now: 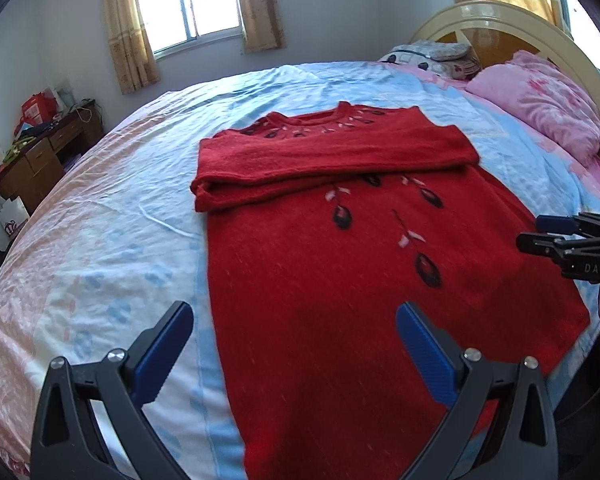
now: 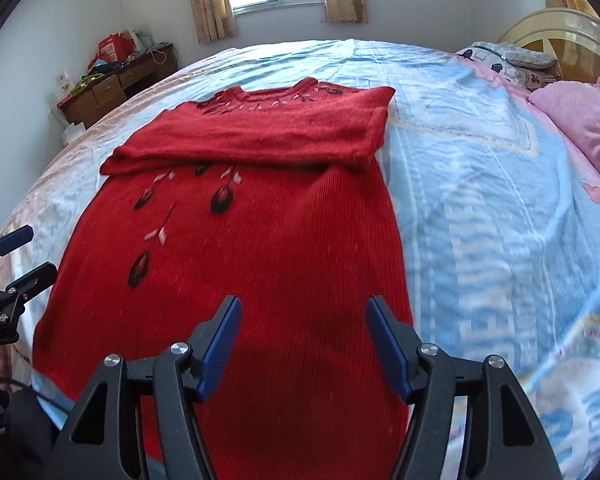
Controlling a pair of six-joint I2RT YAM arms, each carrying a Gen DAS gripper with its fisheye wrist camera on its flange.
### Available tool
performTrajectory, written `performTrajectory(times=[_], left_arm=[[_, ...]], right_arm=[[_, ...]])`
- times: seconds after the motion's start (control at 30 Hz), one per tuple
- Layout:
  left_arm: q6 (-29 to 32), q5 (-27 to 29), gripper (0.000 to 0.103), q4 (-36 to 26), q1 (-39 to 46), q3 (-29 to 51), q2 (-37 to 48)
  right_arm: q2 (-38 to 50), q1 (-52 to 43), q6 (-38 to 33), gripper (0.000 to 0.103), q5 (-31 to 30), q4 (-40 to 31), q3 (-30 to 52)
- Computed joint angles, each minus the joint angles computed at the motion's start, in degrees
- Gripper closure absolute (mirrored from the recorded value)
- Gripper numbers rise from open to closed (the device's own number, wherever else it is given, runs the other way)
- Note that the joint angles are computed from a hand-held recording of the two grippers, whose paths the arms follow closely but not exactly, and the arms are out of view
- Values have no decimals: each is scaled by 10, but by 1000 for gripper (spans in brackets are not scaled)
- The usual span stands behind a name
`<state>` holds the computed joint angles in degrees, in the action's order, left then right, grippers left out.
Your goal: Fold small clothes
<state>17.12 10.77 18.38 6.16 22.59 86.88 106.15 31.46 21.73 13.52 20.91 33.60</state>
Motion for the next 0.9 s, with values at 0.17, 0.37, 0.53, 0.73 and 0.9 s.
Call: performTrajectory(times=[0.17,0.37,0.53,0.73,0.9], left_arm=[[12,15,0,-24,-3,-23,-22],[23,13,0,-28,-4,-55,-39],[32,19,0,-42,19,-63,-39],[53,49,0,-77,67,-72,-52],[79,99,11,-118,119,-64,-47]], right_arm=[[-27,23,13,36,11,-8,-37],[-46,47,30,35,16,-9,-76],[-48,55,43,35,16,-5,-99],[-46,73,57,35,29,17,-130],[-42,84,62,34,45,24,-133]])
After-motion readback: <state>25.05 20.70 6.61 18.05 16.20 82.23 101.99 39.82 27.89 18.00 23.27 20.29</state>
